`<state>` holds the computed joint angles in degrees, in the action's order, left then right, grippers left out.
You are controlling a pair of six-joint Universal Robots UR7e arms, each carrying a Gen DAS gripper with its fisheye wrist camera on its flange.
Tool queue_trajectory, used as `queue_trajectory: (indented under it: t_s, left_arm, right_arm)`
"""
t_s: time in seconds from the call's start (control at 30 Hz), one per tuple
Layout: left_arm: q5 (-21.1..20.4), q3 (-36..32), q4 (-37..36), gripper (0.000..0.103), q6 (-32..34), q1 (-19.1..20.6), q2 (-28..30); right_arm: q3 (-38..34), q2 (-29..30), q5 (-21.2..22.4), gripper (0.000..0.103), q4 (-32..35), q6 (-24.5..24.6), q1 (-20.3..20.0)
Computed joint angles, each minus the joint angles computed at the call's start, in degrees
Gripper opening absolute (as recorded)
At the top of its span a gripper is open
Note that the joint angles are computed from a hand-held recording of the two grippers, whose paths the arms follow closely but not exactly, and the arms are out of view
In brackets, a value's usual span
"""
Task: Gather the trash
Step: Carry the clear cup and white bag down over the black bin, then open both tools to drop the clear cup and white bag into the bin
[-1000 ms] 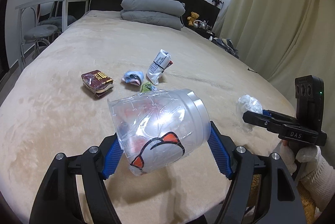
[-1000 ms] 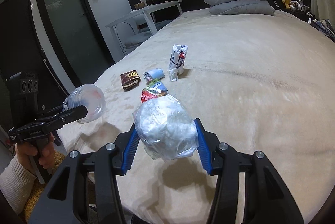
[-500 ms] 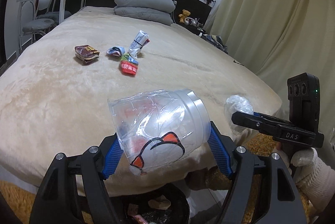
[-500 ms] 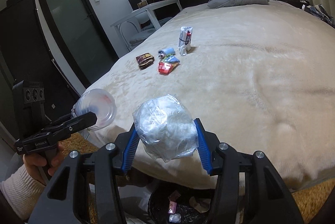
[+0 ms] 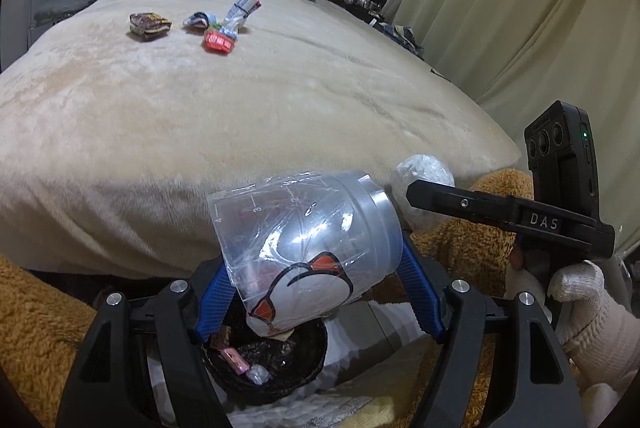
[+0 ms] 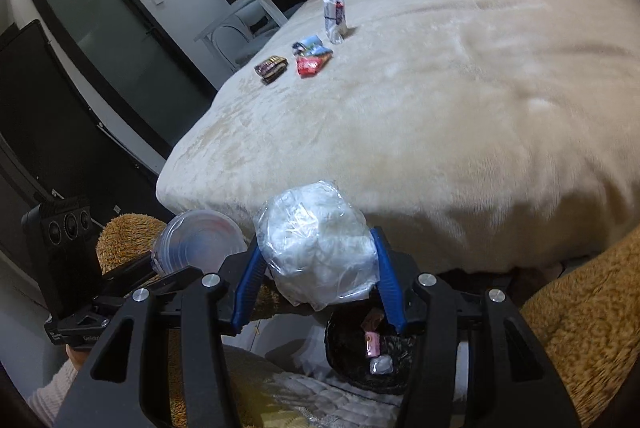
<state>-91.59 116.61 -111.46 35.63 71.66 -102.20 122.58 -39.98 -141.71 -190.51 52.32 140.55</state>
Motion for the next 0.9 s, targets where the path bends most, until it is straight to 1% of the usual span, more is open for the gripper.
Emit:
queue_trajectory:
  t_s: [0.07,0.17,0.23,0.47,0.6,0.67,0.8,0.83,0.9]
  left_arm:
    - [0.7,-0.7,3.1,0.073,-1.1,0.2,0.9]
    - [2.9,-1.4,7.6,0.073,-2.8,0.3,2.8]
    - [4.4,-0.8,7.9,0.073,-2.9,-0.2,3.1]
    - [9.1,0.1,9.7,0.073,-5.3,-1.2,5.4]
    - [11.9,0.8,11.3,0.073,-6.5,-2.0,6.8]
    - [12.7,0.8,11.9,0.073,-7.1,-2.0,7.4]
    - [13.5,-0.6,13.4,0.075,-8.5,-1.1,9.3]
    - [14.2,-0.8,13.8,0.077,-9.3,-0.9,9.9]
    - [15.9,-0.7,14.0,0.078,-11.0,-0.7,10.4]
  right_arm:
    - [0.3,0.0,0.4,0.052,1.6,3.3,-0.3]
    - [0.8,-0.2,2.0,0.052,4.3,7.8,-1.4]
    - [1.2,-0.5,3.3,0.052,5.8,9.9,-2.2]
    - [2.5,-0.8,9.4,0.052,6.8,12.3,-5.8]
    - [2.8,-0.6,12.5,0.053,7.4,12.7,-7.8]
    - [2.9,-0.6,13.6,0.053,8.3,13.6,-8.6]
    - [3.8,-0.2,16.4,0.054,6.1,14.1,-10.5]
    - [3.8,-0.1,17.0,0.055,5.6,14.0,-10.8]
    - [3.9,0.3,17.7,0.062,4.8,14.1,-11.3]
